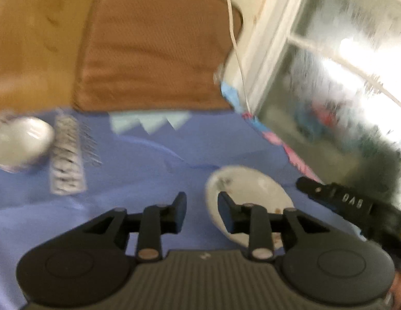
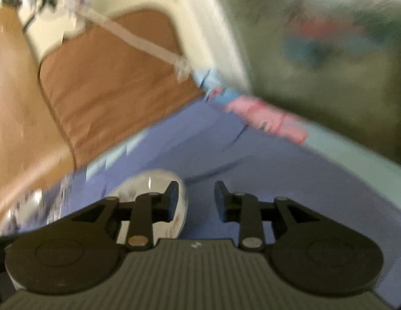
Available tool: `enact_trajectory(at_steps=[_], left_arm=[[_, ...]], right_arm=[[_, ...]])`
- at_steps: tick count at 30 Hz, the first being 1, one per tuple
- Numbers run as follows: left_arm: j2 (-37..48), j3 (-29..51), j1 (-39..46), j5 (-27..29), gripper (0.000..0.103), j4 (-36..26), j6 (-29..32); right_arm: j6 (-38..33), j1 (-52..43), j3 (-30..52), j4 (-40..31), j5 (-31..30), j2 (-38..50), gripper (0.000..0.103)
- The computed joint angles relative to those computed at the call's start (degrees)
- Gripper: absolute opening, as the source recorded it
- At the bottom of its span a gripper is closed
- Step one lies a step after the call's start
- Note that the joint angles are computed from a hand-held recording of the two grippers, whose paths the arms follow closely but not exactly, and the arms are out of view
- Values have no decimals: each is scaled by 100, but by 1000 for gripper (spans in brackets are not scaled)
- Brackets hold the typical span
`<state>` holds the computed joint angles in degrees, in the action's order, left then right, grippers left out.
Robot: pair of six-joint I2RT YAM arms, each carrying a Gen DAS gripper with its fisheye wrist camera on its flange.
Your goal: Organize plates and bowls
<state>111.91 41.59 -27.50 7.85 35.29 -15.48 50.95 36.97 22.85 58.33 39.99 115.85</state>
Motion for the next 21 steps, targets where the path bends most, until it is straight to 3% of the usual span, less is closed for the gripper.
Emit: enact_trajectory(at_steps=[2,5,10,12,15,17,21], left_arm=[[-554,-821,397,75,28,538,163],[-1420,-1928,1345,262,28,1016,491],[-2624,-3002,4012,889,28,989,1046],[-2963,-3020,5175,1046,28,518,1213],[-2455,-2480,6725,1541,28,3,1188],[-1874,-1948,7216,1719,28,-331,1089],[-930,-1321,7509,1989,28,-415,956]], right_arm=[[-104,286,-141,621,132,21,34],[-599,607,269,610,-319,20,34],[-785,830,1967,-500,-2353,602,31],[-843,950,2885,-1236,-2917,934,30],[-830,1131,4438,-2222,-3850,1615,30],[-986,1347,5504,-2930,-4088,2079,30],[-1419,1697,7578,-4409,-4329,2989,30]])
